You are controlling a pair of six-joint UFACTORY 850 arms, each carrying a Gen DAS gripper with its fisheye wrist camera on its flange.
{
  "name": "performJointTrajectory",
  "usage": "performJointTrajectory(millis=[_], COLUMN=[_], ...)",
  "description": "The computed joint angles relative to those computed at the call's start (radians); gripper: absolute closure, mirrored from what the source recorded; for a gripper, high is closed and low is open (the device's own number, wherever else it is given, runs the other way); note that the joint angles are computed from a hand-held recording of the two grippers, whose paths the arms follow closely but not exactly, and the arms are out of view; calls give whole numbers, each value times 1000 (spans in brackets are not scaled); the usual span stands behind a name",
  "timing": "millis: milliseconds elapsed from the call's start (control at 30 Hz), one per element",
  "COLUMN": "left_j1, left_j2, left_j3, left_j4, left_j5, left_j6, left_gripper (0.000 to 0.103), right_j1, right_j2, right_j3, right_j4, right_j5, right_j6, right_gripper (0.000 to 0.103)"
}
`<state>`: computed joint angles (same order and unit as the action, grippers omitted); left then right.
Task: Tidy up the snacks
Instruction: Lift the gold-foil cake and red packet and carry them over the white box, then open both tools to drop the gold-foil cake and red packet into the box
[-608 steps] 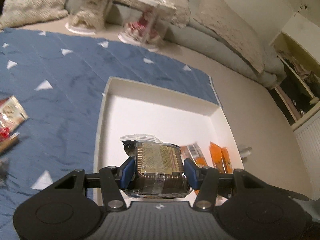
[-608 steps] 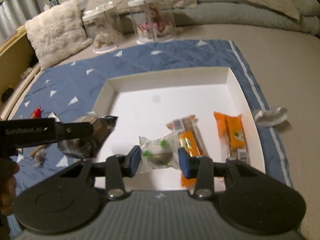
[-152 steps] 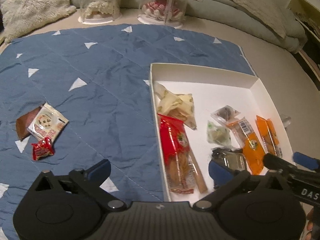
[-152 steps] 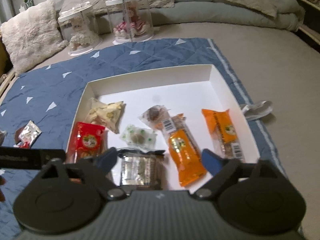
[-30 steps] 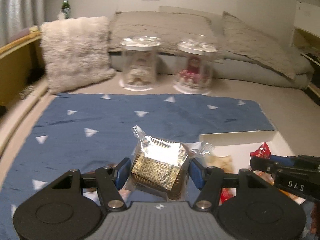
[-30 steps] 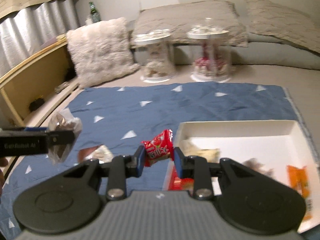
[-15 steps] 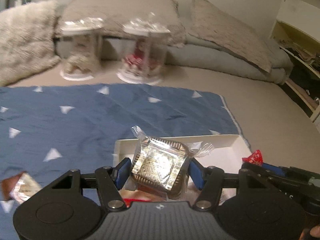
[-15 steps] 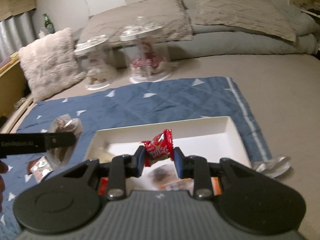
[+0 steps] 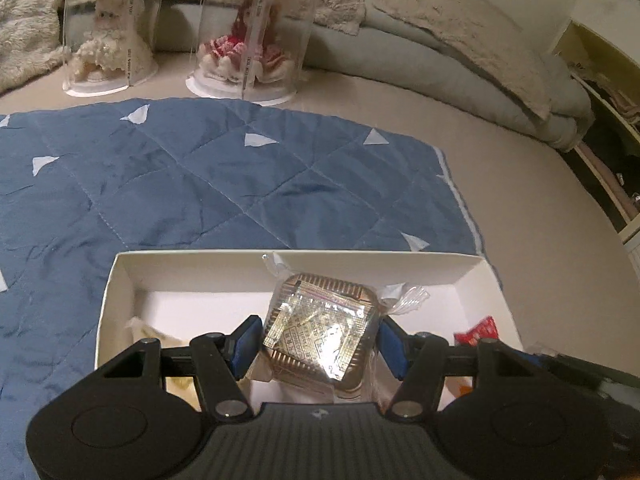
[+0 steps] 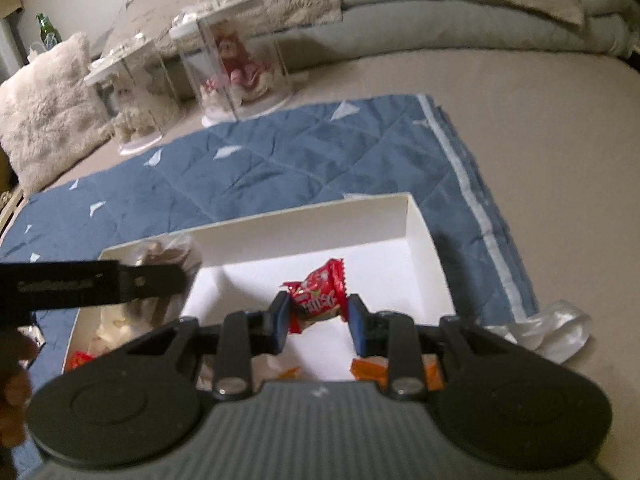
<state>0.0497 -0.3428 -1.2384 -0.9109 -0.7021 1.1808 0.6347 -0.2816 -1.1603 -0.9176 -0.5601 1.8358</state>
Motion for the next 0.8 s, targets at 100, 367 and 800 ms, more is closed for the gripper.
performJointTrajectory(millis=[100,367,800], left_j1=[-3,-30,18], left_j2=[-22,18,94], left_j3=[-15,27,71], left_j4=[-35,8,84], left_j5=[-23,49,54], left_j6=[12,65,54], left_gripper=[41,26,16], right_j1=[-7,-2,50], right_j2=[-9,-20,59], right_j3=[-4,-14,34], right_j4=[20,73,50], right_j5=[21,26,-41], right_j6=[-41,-77,30], right_gripper=[67,42,38])
